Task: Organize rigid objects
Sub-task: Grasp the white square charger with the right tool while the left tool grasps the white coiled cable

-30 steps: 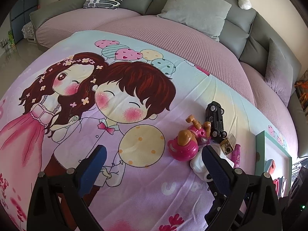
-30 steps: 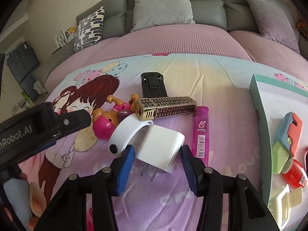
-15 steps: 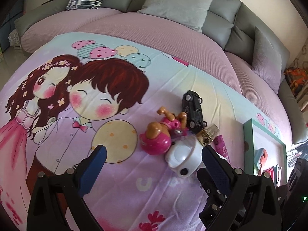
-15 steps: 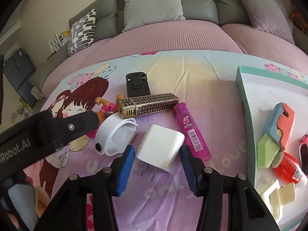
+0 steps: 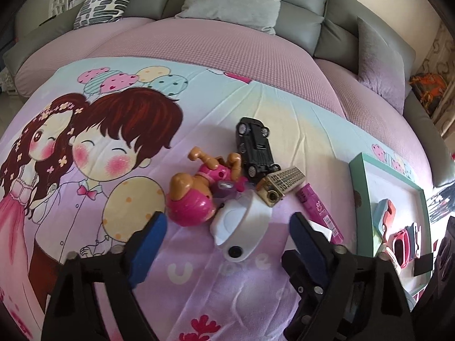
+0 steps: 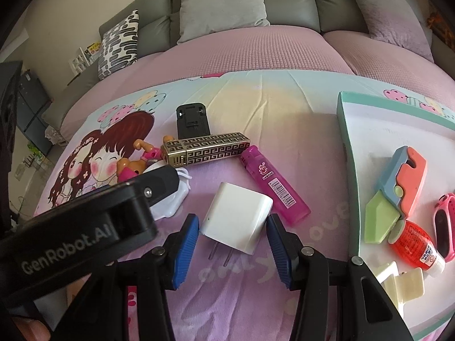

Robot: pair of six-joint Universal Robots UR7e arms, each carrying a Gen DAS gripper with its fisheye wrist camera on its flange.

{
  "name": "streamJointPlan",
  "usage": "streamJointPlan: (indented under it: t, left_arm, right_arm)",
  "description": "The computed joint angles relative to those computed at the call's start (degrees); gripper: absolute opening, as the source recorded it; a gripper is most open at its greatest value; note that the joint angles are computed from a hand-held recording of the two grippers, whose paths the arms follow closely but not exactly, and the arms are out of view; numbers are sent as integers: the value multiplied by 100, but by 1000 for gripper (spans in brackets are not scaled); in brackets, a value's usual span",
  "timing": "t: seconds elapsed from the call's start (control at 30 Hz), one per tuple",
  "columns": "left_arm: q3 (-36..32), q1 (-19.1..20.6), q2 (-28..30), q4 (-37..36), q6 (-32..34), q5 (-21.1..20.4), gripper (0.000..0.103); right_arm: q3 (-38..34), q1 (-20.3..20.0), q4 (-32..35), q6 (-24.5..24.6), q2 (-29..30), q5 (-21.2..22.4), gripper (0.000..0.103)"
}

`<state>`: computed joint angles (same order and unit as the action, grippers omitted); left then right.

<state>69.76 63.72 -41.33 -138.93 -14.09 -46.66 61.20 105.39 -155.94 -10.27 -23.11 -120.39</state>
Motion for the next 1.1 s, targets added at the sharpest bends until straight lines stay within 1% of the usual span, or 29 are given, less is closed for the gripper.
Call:
streamJointPlan:
  t: [0.1, 0.13, 0.17, 0.2, 0.33, 0.5, 0.57, 0.73, 0.8, 0.87, 0.97, 1.1]
  left_arm:
    - [-59, -29, 71, 112, 37, 200, 76]
    - [-57, -34, 76, 107, 25, 255, 71]
    - [-45, -32, 69, 78, 1, 267, 66]
    - [-28, -22, 54, 35, -11, 233, 66]
    - [-11, -25, 67, -1, -11, 256, 65]
    - [-60, -47, 120, 279, -90, 347, 65]
    - [-62, -55, 131, 335, -73, 287, 65]
    - [22, -149, 95, 237, 173, 238, 65]
    - [49, -175, 88, 149, 268, 228, 60]
    - [6, -167, 112, 223, 258, 216, 50]
    - [-71, -147, 156, 372, 198, 273, 45]
    - [-49, -140, 166, 253, 231, 319, 38]
  right_arm:
    - [11, -2, 1, -16, -6, 4, 53]
    - [11, -3, 6, -14, -8, 10, 53]
    - [11, -5, 10, -17, -10, 14, 53]
    - [8, -5, 12, -12, -8, 15, 53]
    - [12, -5, 10, -12, -10, 17, 53]
    - [11, -6, 18, -10, -11, 25, 53]
    - [8, -5, 27, -19, -11, 20, 53]
    - [12, -13, 77, -3, -30, 62, 53]
    - [9, -14, 113, 2, -38, 77, 53]
    - [11, -14, 143, 13, -49, 84, 53]
    - [22, -13, 161, 24, -62, 87, 53]
    - [11, -14, 170, 22, -56, 83, 53]
